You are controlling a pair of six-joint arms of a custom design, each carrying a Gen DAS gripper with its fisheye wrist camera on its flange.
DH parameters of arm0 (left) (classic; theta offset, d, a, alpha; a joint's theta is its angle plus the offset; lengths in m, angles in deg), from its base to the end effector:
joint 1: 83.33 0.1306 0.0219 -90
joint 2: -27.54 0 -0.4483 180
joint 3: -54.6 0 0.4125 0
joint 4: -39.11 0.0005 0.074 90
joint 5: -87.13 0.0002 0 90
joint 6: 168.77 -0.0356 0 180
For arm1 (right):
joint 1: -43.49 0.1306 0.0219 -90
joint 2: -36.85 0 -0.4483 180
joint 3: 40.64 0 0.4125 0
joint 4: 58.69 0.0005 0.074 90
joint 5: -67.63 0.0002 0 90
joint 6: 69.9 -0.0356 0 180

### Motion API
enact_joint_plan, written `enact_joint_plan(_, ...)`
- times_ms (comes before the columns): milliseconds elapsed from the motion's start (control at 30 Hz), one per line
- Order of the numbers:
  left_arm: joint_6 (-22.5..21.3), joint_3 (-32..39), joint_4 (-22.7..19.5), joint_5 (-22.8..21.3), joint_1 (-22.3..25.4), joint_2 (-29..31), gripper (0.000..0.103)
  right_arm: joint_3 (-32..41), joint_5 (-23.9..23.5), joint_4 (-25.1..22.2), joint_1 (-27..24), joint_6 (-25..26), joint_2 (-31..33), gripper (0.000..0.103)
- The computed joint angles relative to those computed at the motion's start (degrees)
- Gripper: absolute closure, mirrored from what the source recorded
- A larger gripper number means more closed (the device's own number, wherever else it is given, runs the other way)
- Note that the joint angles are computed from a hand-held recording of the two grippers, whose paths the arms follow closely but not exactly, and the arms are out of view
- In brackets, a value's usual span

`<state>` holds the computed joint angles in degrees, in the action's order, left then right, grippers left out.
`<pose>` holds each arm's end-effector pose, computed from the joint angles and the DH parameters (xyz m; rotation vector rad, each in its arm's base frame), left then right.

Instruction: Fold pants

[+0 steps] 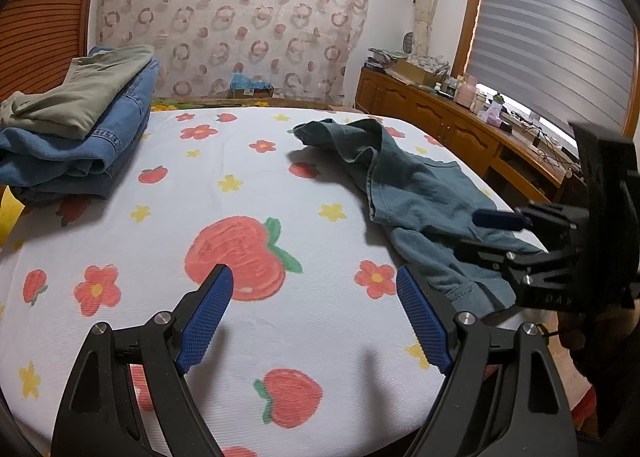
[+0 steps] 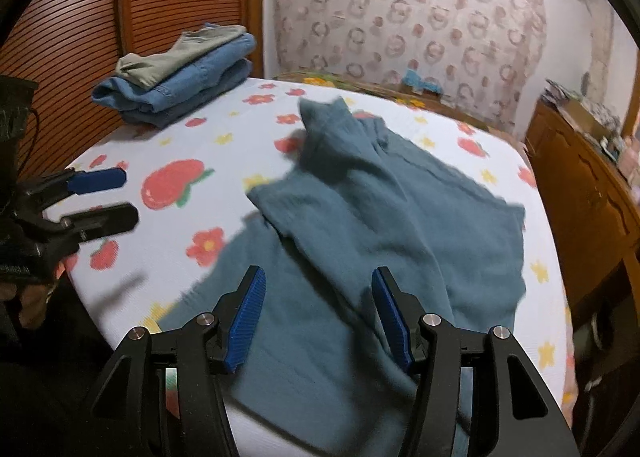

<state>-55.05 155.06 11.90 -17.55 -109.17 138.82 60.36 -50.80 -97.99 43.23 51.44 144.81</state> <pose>0.6113 -0.2866 0.4039 -0.0979 2.2139 -0.1932 0.6423 0.0135 0.4308 -0.8290 2.1213 0.3047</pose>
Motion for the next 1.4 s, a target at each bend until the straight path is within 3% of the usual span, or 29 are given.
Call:
enact_joint_plan(433,0.73,-0.97,1.06,-0.21,0.32,-0.50,0.019,12.98,0.66,-11.51,4.12,5.90,7.41,0.056)
enact_joint_plan(567,0.73,-0.99,1.09,-0.24,0.32,-0.51,0.019,15.54,2.90,-13.88,5.44,7.56,9.74,0.059)
enact_joint_plan(667,0.80,-1.06,1.02,-0.24,0.40,-0.57,0.019,16.59,5.47,-13.82,6.20,8.01,10.86,0.070)
enact_joint_plan(767,0.99,-1.27,1.00,-0.05,0.48,-0.67,0.019,17.95,6.08,-14.22,6.31,7.63,11.67,0.091)
enact_joint_plan(1100,0.33,-1.04,0.50,0.24,0.05,-0.44,0.019,20.77,-2.19,-13.98,3.37,0.57,12.14,0.095)
enact_joint_plan(1267,0.14,-1.09,0.37,0.43,0.02,-0.38,0.019,19.92,-1.80,-10.60,2.14,-1.58,11.05,0.096)
enact_joint_plan(1400,0.15,-1.09,0.33,0.45,0.00,-0.38,0.019,20.69,1.28,-8.93,2.15,-2.38,11.55,0.096)
